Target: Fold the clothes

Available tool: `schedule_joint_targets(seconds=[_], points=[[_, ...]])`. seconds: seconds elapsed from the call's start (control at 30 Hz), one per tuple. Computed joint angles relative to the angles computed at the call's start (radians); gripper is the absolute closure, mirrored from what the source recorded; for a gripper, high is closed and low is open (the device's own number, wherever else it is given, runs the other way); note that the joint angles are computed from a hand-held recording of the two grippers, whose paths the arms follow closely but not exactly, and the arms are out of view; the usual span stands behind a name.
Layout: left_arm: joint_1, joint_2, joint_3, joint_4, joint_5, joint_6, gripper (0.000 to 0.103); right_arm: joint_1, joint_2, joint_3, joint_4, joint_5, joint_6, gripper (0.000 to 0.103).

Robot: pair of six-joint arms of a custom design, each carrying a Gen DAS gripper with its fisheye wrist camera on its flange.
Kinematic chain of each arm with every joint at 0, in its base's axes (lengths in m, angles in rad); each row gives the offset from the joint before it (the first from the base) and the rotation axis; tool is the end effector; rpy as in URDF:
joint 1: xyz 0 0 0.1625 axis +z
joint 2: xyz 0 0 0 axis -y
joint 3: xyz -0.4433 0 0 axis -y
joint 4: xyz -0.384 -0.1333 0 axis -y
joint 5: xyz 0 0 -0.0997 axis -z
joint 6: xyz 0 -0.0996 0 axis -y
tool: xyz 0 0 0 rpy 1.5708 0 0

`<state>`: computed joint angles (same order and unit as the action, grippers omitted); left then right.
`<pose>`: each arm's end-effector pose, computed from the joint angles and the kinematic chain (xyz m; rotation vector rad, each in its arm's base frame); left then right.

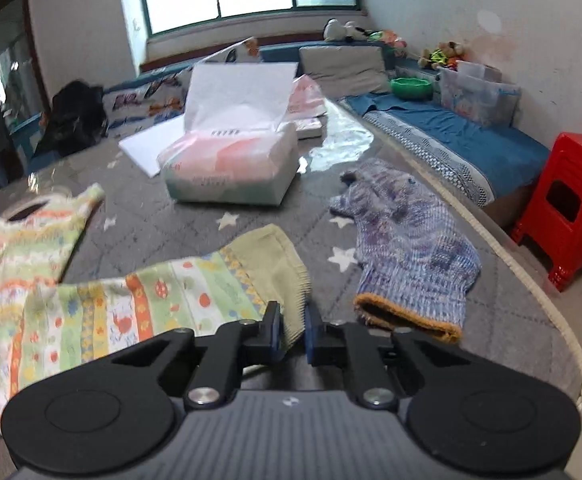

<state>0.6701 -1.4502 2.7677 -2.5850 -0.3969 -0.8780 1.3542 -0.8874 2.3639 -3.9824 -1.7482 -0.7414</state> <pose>-0.0429 -0.3213 0.1643 0.2307 2.0395 -0.8583 0.0154 -0.4684 0.1460 0.5158 -2.3337 0.9719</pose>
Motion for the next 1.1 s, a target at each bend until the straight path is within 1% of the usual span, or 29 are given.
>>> schedule_joint_targets(seconds=[0.17, 0.23, 0.3, 0.37, 0.43, 0.47, 0.57, 0.7, 0.77, 0.9, 0.97, 1.1], points=[[-0.017, -0.013, 0.011, 0.004, -0.033, -0.044, 0.016, 0.004, 0.012, -0.006, -0.058, 0.007, -0.023, 0.096], [-0.032, 0.007, 0.013, 0.006, -0.027, -0.052, 0.016, 0.003, 0.009, -0.015, -0.047, 0.000, -0.019, 0.096], [-0.032, 0.005, 0.003, 0.030, -0.022, -0.052, 0.016, 0.001, 0.004, -0.023, -0.021, -0.005, -0.015, 0.096], [-0.033, -0.023, -0.001, 0.038, -0.018, -0.047, 0.016, -0.001, -0.014, -0.013, -0.003, 0.019, -0.013, 0.096], [-0.040, -0.058, -0.004, 0.056, -0.007, -0.045, 0.015, 0.014, -0.047, 0.003, 0.032, 0.053, -0.012, 0.096], [-0.044, -0.074, -0.006, 0.078, 0.007, -0.052, 0.012, 0.024, -0.065, 0.011, 0.054, 0.070, -0.012, 0.096], [-0.054, -0.136, -0.012, 0.155, 0.040, -0.082, 0.011, 0.055, -0.121, 0.030, 0.124, 0.122, -0.011, 0.096], [-0.054, -0.196, -0.014, 0.254, 0.058, -0.141, 0.011, 0.129, -0.165, 0.036, 0.236, 0.177, -0.016, 0.096], [-0.056, -0.229, -0.010, 0.300, 0.060, -0.172, 0.007, 0.176, -0.159, 0.028, 0.281, 0.192, -0.024, 0.096], [-0.071, -0.313, -0.001, 0.424, 0.066, -0.252, 0.003, 0.273, -0.103, -0.006, 0.360, 0.204, -0.053, 0.096], [-0.077, -0.351, 0.004, 0.461, 0.066, -0.272, 0.000, 0.314, -0.066, -0.030, 0.393, 0.203, -0.065, 0.096], [-0.090, -0.422, 0.018, 0.492, 0.069, -0.280, 0.000, 0.397, 0.031, -0.079, 0.443, 0.187, -0.086, 0.096]])
